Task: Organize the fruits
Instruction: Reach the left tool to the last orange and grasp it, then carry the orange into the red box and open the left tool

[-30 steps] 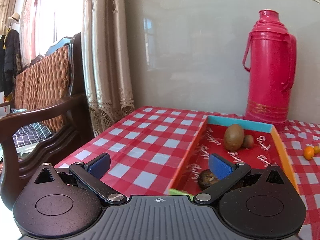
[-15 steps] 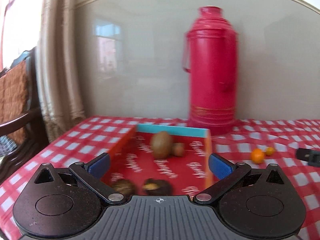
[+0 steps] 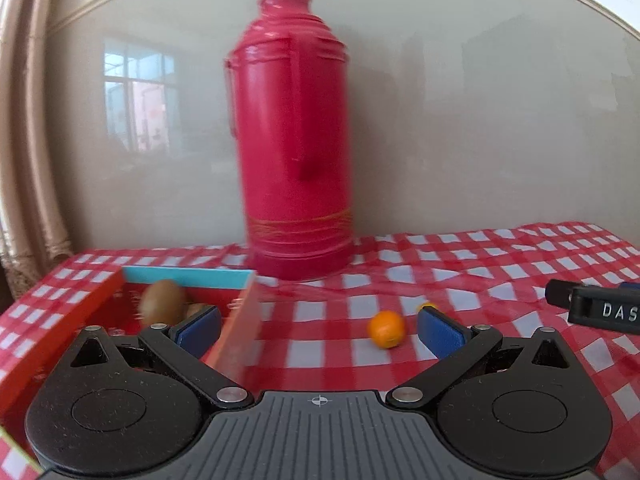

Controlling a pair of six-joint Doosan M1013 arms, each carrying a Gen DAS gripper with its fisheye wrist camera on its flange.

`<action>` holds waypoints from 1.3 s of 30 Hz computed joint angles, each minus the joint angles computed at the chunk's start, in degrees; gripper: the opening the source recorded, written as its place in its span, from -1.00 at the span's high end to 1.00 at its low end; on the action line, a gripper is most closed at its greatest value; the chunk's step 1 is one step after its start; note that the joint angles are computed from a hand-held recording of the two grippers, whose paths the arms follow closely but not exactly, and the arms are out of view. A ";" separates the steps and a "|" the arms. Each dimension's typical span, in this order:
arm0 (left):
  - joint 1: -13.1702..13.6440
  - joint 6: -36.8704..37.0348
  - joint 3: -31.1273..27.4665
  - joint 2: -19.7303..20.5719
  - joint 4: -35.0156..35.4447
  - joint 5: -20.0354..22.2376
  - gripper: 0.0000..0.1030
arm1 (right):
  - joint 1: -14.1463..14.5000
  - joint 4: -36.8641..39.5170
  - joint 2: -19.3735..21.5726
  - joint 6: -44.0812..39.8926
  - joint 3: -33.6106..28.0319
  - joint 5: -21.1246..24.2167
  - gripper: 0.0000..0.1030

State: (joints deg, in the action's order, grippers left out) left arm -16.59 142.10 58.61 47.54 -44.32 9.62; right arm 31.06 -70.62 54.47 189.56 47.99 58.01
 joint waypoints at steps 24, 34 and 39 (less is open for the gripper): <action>-3.40 -36.87 -19.91 11.30 37.72 18.19 -0.06 | -2.72 0.54 -2.88 6.51 5.90 -6.33 -0.89; -3.01 -31.87 -15.88 9.14 33.04 15.84 0.38 | -2.61 4.42 -1.28 1.60 2.58 -7.51 -0.89; -2.59 -27.45 -10.91 5.97 29.14 12.16 0.38 | -2.44 4.87 -1.16 0.47 2.41 -6.98 -0.89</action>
State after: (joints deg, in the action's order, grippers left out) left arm -19.18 114.65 47.71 53.51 -15.17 21.78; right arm 28.63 -65.75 53.32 190.03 50.40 51.03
